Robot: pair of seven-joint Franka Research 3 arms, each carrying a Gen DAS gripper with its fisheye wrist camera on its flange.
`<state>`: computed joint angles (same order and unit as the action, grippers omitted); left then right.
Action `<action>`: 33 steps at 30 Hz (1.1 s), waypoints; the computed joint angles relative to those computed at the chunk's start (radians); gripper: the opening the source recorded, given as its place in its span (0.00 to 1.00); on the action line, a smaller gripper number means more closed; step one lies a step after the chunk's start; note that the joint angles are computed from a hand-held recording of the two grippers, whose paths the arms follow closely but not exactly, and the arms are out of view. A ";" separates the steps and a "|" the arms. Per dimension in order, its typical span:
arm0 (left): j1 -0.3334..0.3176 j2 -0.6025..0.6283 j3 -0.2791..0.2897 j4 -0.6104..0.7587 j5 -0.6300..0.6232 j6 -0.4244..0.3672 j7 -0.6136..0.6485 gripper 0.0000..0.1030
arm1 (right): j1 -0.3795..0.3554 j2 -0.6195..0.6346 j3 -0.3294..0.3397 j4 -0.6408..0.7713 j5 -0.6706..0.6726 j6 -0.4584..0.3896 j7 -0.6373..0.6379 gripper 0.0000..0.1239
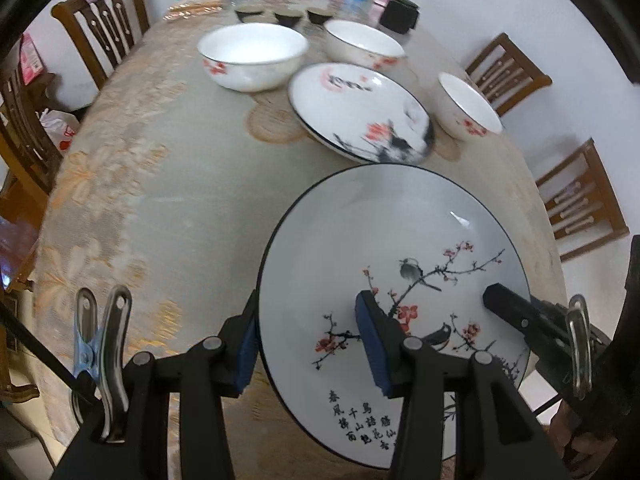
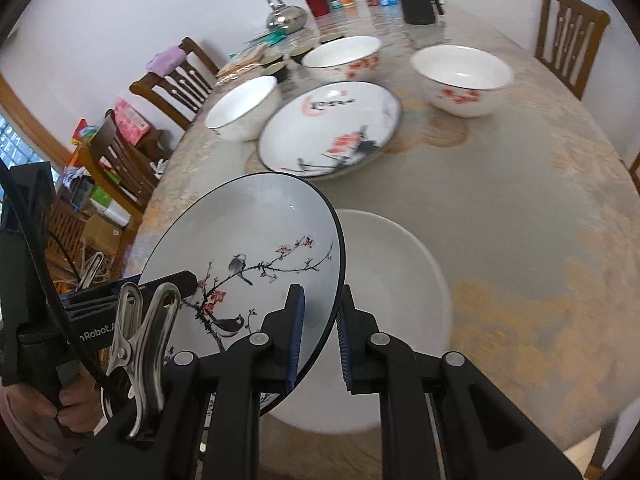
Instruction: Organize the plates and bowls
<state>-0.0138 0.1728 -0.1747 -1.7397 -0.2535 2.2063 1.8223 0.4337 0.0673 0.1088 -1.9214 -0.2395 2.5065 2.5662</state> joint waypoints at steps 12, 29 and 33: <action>-0.048 -0.030 -0.017 -0.074 0.001 -0.015 -0.030 0.47 | -0.049 -0.122 0.027 -0.159 0.021 -0.018 0.045 0.14; -0.061 0.020 -0.025 -0.033 0.044 -0.053 -0.071 0.47 | -0.066 -0.109 0.033 -0.170 0.066 -0.032 0.019 0.14; -0.056 0.026 -0.026 -0.025 0.044 -0.058 -0.062 0.47 | -0.064 -0.099 0.029 -0.161 0.057 -0.036 0.025 0.14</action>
<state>-0.0703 0.1990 -0.2002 -1.7646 -0.2093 2.1482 1.7600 0.3697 -0.0316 0.1378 -2.0823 -0.1822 2.4701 2.5912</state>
